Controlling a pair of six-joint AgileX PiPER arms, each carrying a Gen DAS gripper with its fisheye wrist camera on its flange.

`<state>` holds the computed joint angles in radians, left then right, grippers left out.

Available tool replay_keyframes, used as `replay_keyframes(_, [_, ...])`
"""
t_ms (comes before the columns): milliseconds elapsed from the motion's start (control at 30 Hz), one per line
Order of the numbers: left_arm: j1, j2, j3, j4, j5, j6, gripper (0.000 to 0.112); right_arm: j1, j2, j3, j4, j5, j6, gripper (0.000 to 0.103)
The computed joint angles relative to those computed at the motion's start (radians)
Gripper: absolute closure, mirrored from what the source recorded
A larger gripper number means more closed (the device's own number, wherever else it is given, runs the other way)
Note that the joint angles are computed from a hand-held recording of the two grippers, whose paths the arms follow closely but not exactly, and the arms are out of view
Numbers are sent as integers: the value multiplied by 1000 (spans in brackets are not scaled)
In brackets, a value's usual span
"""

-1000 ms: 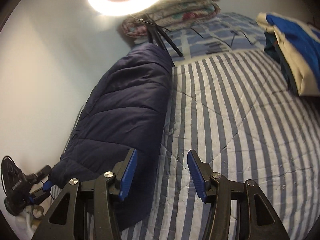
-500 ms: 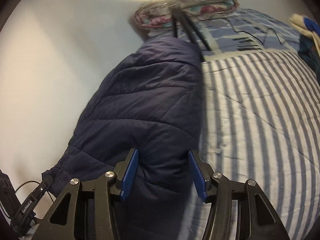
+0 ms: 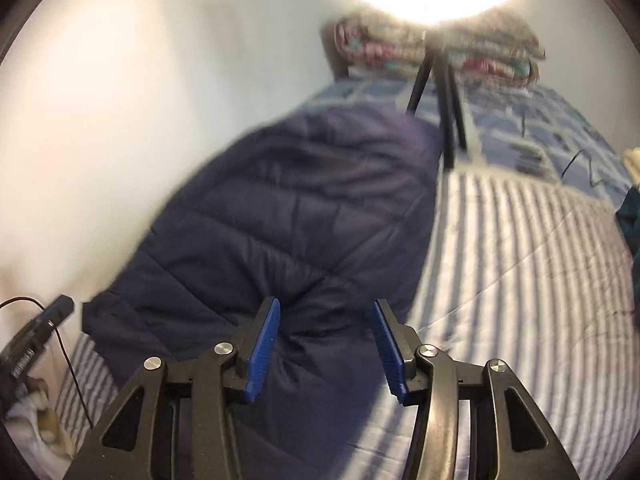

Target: Fold large clothes

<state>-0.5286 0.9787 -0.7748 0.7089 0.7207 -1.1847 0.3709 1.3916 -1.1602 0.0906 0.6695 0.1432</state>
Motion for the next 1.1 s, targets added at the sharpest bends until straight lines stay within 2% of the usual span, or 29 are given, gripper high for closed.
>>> replay_keyframes(67, [5,44,-75,-63,-22,103,89,-41,-27,-18,23,-1,-52,48])
replay_keyframes(133, [24,106,-137,-138,-64,194,89,-89,-30,-33,72,-42,-101,46])
replay_keyframes(200, [29,175,-181,-171,-91,239,89,-116,1,-91,74,-49,-101,44])
replay_keyframes(267, [40,236,-211,-185,-117,266,89,-127,56,-167,34,-17,-106,44])
replay_keyframes(333, [74,282,-218,-241,-167,316,89,-105,106,-226,-68,-6,-58,45])
replay_keyframes(433, [78,328,-206,-218,-192,286,89,-128,203,-322,-29,12,-101,47])
replay_keyframes(567, [90,374,-177,-186,-192,261,89,-127,325,-427,-48,3,-75,52])
replay_keyframes(667, [116,379,-117,-153,-227,217,89,-124,436,-541,-31,12,-68,52])
replay_keyframes(767, [151,379,-58,-159,-292,210,89,-99,555,-683,-52,63,-56,52])
replay_keyframes(867, [130,377,-34,-78,-294,144,89,-51,669,-838,-148,131,-15,52])
replay_keyframes(1000, [137,370,-6,-71,-323,140,89,-24,836,-1090,-160,292,-34,50])
replay_keyframes(1100, [136,374,-9,-67,-322,138,88,3,887,-1150,-219,334,-21,49])
